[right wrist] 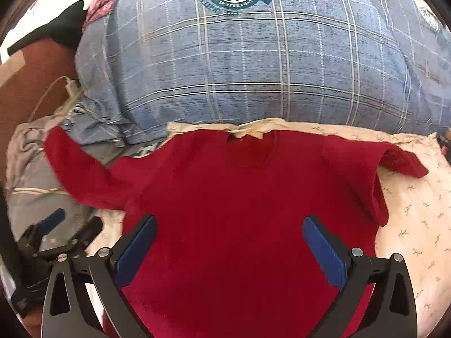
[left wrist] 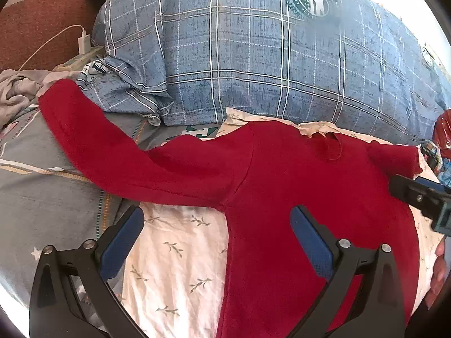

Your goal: Fold small clothes

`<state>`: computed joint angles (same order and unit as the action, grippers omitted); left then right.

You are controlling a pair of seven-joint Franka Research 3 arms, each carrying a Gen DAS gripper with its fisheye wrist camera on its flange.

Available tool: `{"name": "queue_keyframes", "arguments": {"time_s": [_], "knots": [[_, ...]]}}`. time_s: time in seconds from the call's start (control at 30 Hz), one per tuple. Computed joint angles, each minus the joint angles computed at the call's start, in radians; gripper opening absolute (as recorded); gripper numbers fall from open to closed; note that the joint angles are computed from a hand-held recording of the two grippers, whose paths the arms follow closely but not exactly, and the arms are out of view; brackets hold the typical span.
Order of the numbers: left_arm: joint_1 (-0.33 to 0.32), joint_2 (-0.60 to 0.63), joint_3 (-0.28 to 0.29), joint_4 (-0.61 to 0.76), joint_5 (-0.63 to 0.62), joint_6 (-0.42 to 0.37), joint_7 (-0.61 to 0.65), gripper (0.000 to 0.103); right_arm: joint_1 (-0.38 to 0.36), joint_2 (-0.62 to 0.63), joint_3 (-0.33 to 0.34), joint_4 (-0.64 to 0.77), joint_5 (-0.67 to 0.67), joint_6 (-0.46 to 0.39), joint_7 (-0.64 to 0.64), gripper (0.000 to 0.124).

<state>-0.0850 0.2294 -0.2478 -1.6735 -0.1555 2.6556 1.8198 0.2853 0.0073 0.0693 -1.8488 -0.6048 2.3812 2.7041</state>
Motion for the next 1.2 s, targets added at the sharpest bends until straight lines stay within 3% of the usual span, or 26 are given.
{"name": "queue_keyframes", "arguments": {"time_s": [0.23, 1.2], "knots": [[-0.02, 0.044, 0.003, 0.038, 0.052, -0.004, -0.047, 0.103, -0.002, 0.031, -0.018, -0.004, -0.084, -0.018, 0.075, 0.103], [-0.038, 0.166, 0.026, 0.175, 0.223, -0.02, -0.203, 0.103, 0.033, 0.144, -0.074, 0.047, -0.042, 0.008, 0.039, 0.103]]}}
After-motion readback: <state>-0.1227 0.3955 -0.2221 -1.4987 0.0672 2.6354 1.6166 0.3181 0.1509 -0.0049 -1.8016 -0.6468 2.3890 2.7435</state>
